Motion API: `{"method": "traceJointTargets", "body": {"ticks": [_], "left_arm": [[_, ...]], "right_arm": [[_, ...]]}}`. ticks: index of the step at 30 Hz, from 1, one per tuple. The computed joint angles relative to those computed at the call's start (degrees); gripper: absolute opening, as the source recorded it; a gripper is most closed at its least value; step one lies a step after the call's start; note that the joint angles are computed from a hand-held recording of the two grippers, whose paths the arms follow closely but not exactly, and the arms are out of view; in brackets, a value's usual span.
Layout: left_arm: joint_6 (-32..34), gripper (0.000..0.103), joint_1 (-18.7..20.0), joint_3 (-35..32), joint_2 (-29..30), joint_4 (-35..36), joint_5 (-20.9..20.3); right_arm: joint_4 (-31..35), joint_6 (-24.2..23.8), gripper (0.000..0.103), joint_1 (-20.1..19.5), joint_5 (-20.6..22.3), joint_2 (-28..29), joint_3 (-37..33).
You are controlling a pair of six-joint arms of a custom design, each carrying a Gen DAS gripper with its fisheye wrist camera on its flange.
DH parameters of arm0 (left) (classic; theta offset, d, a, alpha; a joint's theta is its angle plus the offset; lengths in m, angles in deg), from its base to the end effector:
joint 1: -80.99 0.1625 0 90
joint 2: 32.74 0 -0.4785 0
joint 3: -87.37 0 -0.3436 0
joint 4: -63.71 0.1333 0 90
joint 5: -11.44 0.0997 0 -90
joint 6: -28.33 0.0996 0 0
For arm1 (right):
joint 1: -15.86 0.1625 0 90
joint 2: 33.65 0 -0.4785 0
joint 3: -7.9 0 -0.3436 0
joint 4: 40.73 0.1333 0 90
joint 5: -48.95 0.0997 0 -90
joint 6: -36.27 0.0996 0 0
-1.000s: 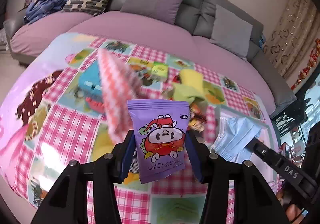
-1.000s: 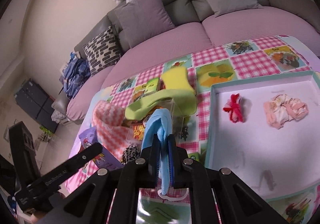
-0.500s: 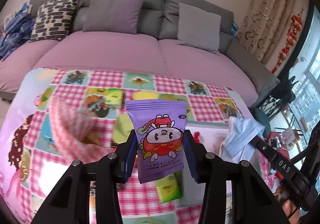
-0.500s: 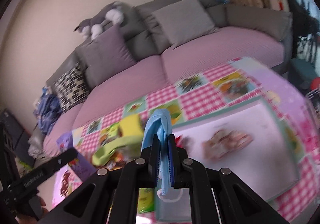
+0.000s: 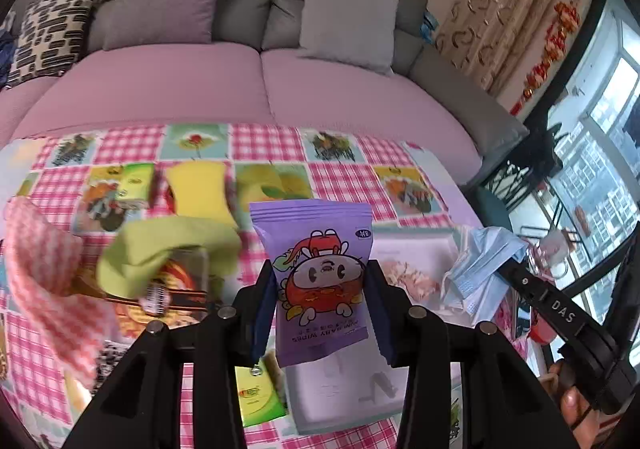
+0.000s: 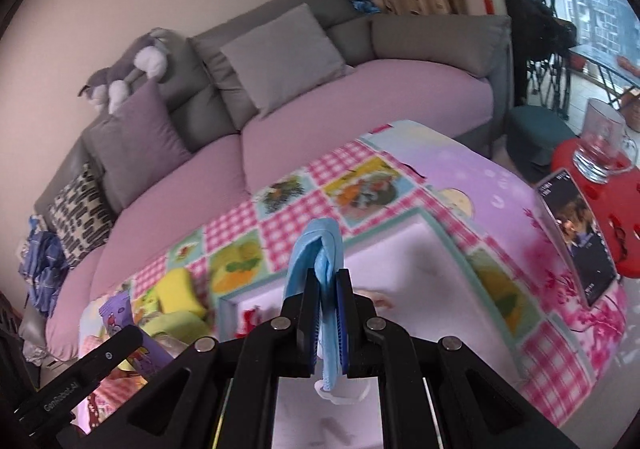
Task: Organize soft objects
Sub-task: 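Carry the wipes packet and blue mask with both tools over the white tray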
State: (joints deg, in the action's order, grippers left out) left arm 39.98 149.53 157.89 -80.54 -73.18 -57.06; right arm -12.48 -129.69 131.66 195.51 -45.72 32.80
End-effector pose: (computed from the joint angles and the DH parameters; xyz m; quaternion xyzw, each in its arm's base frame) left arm -0.1227 -0.7762 0.3405 0.2363 0.9320 -0.2205 0.1641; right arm 0.3841 -0.6793 0.0750 -0.1130 -0.8175 0.4898 0.2812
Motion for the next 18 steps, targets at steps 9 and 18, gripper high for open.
{"method": "traceJointTargets", "body": {"ticks": [9, 18], "left_arm": [[1.12, 0.044, 0.32, 1.5, 3.19, 1.95, -0.32], [-0.73, 0.044, 1.86, -0.53, 6.39, 5.66, 2.25]], "right_arm": [[7.11, 7.18, 0.008, -1.91, 3.65, 0.64, 0.61], [19.27, 14.14, 0.008, -5.09, -0.28, 5.79, -8.46]]}}
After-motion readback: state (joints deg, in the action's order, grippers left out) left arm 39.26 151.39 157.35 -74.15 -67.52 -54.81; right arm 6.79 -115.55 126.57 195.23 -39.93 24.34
